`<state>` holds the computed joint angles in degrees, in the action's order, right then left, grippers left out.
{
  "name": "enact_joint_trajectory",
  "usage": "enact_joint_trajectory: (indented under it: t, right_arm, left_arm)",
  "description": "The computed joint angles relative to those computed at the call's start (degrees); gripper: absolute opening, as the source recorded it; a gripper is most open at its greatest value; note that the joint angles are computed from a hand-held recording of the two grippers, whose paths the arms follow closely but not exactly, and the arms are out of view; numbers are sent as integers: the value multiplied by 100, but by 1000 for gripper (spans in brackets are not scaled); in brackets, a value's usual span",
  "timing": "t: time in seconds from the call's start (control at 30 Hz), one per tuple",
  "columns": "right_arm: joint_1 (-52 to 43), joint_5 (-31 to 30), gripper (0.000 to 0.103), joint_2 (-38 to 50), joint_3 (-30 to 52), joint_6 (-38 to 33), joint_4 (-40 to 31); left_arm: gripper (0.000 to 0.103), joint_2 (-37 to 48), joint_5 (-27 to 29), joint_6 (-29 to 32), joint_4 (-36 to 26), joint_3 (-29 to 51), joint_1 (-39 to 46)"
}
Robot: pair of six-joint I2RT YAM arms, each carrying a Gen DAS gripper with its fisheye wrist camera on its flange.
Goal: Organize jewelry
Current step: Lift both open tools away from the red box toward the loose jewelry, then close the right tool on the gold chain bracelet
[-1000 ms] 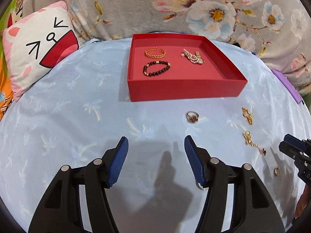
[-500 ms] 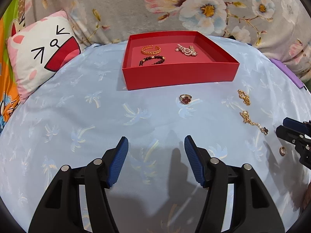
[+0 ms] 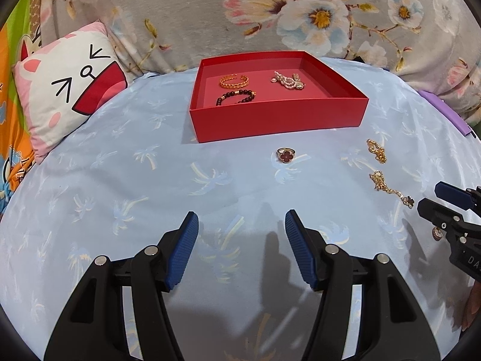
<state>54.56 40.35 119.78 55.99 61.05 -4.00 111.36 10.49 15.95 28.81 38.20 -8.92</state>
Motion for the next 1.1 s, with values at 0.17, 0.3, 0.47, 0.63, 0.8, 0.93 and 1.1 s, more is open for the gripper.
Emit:
enact_joint_trajectory:
  t: [0.17,0.3,0.47,0.63,0.8,0.93,1.1]
  right_arm:
    - [-96,-125,48,-86,-195,177,195]
    - [-124,-180,48,-86,-212,237,205]
    - [-114,-137,48,-77,-205,211,213]
    - [-128,-152,48,-67,-194,175,241]
    - [-66,-58,49,3,-27,143,67]
    - [4,73,49,19,58,181,-71]
    - [-194,-16,49,-22,56,-49,62]
  left_arm:
    - [63,-28,-8,17,83,-51,14]
    - [64,-35,-30,-1,122,-69,13]
    - [64,-47,-28,-11,107,-70,24]
    - [64,-40,41,-95,27,-21,92]
    - [64,43,115,-149,-181,138,151]
    - [64,60,115,-147,-141,133,140]
    - [67,21,138,-128,-134,103,147]
